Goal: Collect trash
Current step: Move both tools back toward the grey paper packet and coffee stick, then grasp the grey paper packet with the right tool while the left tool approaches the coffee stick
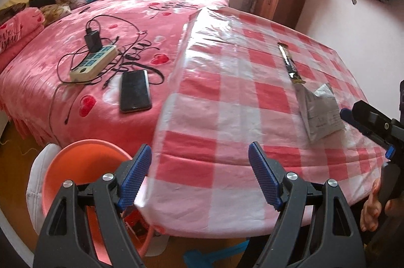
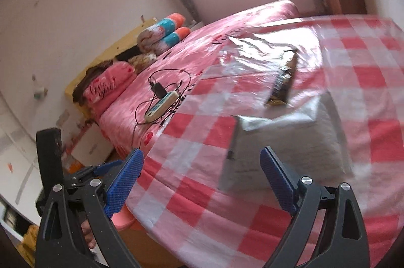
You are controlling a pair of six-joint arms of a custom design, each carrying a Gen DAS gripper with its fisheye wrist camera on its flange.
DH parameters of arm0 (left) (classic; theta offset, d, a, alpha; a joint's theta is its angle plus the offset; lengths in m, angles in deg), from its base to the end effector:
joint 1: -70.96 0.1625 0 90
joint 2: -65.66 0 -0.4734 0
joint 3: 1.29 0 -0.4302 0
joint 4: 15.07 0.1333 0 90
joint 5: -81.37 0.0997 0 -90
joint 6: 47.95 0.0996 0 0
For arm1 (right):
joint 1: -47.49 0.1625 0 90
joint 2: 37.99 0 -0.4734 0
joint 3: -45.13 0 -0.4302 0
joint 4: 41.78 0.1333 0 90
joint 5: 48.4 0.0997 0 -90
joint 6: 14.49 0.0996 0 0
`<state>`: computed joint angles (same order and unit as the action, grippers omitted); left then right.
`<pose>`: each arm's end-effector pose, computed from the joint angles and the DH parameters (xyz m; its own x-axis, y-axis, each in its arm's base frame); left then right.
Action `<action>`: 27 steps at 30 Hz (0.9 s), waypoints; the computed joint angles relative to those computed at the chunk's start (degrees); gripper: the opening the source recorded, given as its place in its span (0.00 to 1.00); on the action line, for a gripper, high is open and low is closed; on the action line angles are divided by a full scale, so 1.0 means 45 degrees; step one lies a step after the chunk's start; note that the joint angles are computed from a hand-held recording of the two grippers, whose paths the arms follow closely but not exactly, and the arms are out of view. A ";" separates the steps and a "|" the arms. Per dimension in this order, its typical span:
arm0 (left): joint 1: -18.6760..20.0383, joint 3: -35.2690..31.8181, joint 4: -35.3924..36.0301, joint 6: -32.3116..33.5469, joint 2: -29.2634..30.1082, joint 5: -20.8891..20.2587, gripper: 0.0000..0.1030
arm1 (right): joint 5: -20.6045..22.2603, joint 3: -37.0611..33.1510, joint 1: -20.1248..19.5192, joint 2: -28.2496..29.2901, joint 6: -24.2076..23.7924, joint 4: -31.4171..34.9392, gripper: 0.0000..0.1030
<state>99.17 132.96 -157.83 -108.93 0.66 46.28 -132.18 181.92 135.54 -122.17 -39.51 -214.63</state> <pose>-0.2790 -0.3934 0.1060 -0.7714 -0.0973 -0.6288 0.3513 0.7589 -0.5484 0.1289 -0.4499 0.2563 -0.9144 -0.3839 0.1282 -0.3943 0.7736 -0.4960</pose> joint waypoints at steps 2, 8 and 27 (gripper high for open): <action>-0.0008 -0.0193 0.0045 0.0148 0.0234 -0.0051 0.77 | 0.0129 -0.0040 -0.0334 -0.0190 0.0416 0.0486 0.90; 0.0047 -0.0660 0.0364 0.0265 0.0665 -0.0148 0.77 | 0.0493 -0.0162 -0.1011 -0.0432 0.1097 0.1816 0.90; 0.0554 -0.0878 -0.0505 0.1043 0.1195 -0.0523 0.77 | -0.2964 -0.3076 0.0214 0.1997 0.1891 0.2185 0.92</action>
<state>101.66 129.01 -160.10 -104.24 6.04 43.92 -145.52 168.08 136.51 -113.19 -31.00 -204.80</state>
